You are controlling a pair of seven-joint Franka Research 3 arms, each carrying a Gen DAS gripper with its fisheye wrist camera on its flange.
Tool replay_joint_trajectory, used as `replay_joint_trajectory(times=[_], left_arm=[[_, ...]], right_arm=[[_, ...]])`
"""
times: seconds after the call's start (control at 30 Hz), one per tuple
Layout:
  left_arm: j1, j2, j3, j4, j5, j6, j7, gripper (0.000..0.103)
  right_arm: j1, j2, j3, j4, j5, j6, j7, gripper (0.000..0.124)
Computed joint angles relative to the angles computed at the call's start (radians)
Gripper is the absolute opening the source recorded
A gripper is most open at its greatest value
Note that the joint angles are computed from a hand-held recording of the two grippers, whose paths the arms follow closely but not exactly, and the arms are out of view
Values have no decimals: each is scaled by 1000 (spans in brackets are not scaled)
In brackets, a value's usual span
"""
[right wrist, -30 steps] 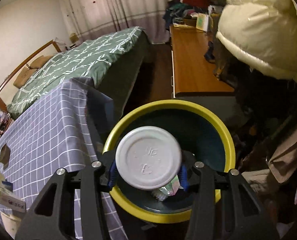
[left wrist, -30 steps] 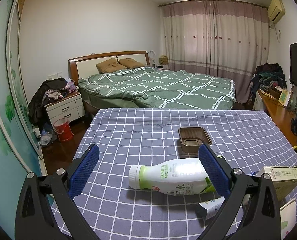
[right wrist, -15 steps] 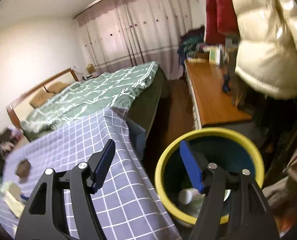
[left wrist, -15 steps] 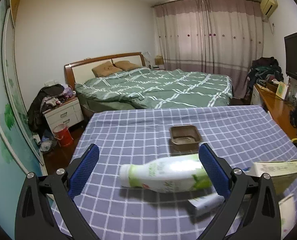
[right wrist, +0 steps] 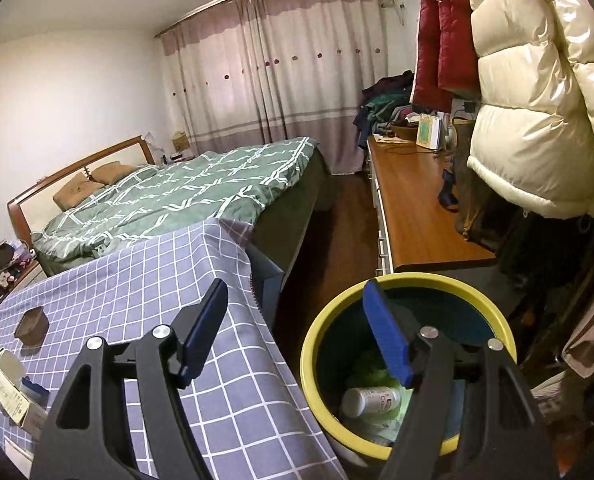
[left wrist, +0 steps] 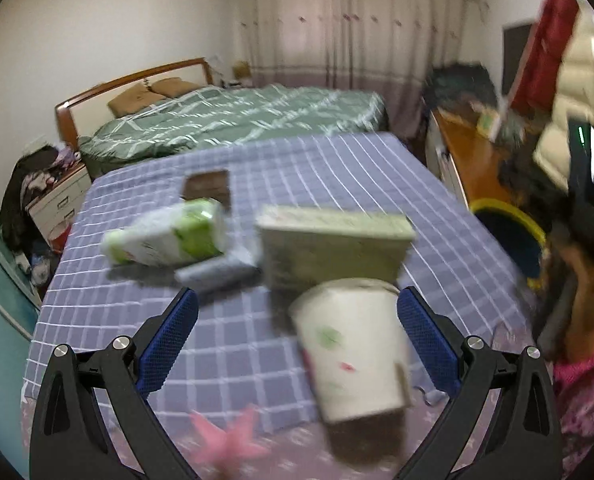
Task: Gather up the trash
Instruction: 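Grasp the white paper cup with the left gripper and lift it, then carry the white paper cup to the bin and open the left gripper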
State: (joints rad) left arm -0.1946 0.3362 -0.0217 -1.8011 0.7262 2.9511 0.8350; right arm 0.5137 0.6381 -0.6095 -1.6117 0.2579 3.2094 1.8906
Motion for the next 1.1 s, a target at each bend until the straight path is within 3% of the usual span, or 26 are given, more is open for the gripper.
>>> replay_joint_trajectory(times=[0.07, 0.1, 0.2, 0.37, 0.47, 0.67, 0.83, 0.97, 1.03, 1.1], left_arm=[[-17, 24, -12, 29, -5, -55, 12, 98], [0, 45, -48, 54, -57, -100, 64, 98], [-11, 95, -58, 113, -105, -181, 97, 98], [5, 123, -87, 134, -182, -198, 182, 96], [17, 136, -105, 151, -237, -214, 239, 77], [7, 121, -97, 131, -255, -195, 285, 69], [28, 94, -134, 101, -319, -183, 359, 61], [34, 46, -162, 57, -363, -140, 411, 61], [34, 37, -173, 59, -382, -126, 440, 61], [34, 39, -192, 77, -408, -119, 482, 61]], right_arm=[[-14, -6, 19, 1, -2, 0, -9, 67], [-26, -10, 34, 1, -4, -1, -15, 67], [-49, -15, 64, 5, -5, 0, -26, 67], [-105, -29, 133, 13, -5, -5, -49, 67], [-137, -36, 172, 15, -7, -7, -62, 67], [-173, -44, 216, 15, -5, -6, -76, 67], [-162, -42, 204, 14, -2, -3, -75, 67], [-140, -36, 177, 14, 2, -2, -66, 67], [-124, -46, 155, -3, 5, 9, -59, 67], [-69, -68, 88, -55, 25, 56, -48, 67]])
